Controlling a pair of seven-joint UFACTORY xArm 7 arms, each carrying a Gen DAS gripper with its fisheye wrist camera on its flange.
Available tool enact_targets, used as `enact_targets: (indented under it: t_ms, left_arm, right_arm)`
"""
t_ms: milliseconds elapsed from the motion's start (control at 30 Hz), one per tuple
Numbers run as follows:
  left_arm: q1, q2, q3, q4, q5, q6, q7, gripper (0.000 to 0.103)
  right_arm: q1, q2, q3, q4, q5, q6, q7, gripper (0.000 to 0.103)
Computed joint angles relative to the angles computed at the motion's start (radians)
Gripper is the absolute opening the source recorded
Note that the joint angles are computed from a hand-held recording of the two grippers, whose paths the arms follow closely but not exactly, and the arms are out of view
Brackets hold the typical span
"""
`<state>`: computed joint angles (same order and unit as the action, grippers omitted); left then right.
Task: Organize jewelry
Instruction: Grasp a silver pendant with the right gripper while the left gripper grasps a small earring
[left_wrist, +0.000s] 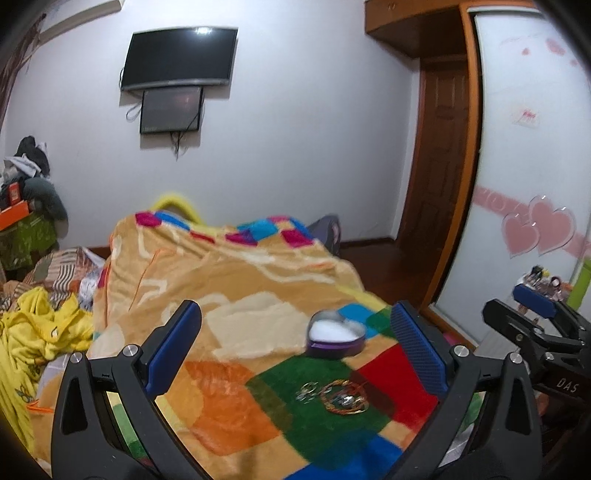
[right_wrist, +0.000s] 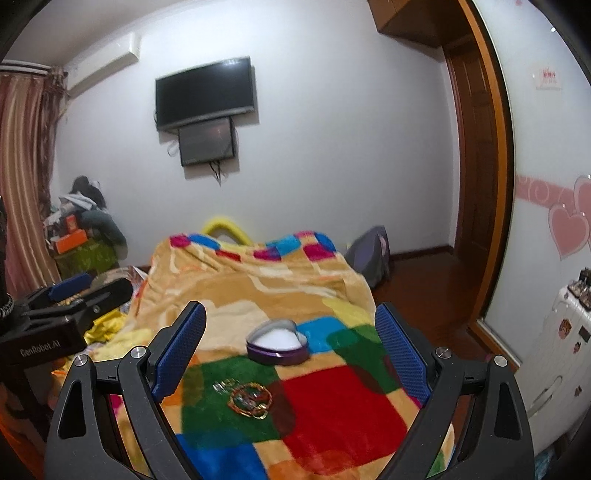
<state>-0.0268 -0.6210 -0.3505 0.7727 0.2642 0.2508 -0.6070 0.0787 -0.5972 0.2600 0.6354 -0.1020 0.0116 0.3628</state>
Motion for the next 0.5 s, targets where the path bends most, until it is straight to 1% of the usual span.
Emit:
enact_targets:
  t_ms: [67,100,267,333,367,400,433,467,500]
  left_arm:
    - [0.01,0.036,-0.002,0.009,0.006,0.02,0.004,0.095]
    - [0.004,0.057,0.006,0.013,0.006,0.032,0.01,0.089]
    - [-0.083,0.164,0.099,0.026,-0.052,0.093,0.077,0.077]
    - [-0.116,0.195,0.134,0.028,-0.082,0.109,0.113,0.068]
    - [-0.137,0.211,0.155,0.029,-0.104,0.122,0.139,0.066]
    - [-0.16,0.224,0.178,0.03,-0.132,0.134,0.169,0.06]
    - [-0.18,0.236,0.195,0.03,-0.16,0.142,0.196,0.056]
    - [-0.195,0.24,0.208,0.029,-0.184,0.151,0.218,0.054]
    - [-0.208,0.247,0.219,0.029,-0.208,0.157,0.24,0.051]
  right_arm:
    - [0.005,0.026,-0.008,0.007,0.0,0.017,-0.005,0.091]
    - [0.008,0.046,-0.013,0.011,-0.002,0.027,-0.01,0.091]
    - [0.063,0.107,-0.06,0.03,0.008,0.077,-0.045,0.091]
    - [0.127,0.134,-0.111,0.035,0.033,0.092,-0.087,0.084]
    - [0.163,0.149,-0.139,0.043,0.052,0.104,-0.114,0.081]
    - [0.19,0.164,-0.159,0.048,0.07,0.107,-0.138,0.076]
    - [0.241,0.178,-0.198,0.054,0.102,0.121,-0.179,0.071]
    - [0.271,0.189,-0.221,0.055,0.13,0.12,-0.211,0.068]
    - [0.32,0.199,-0.258,0.06,0.171,0.129,-0.258,0.064]
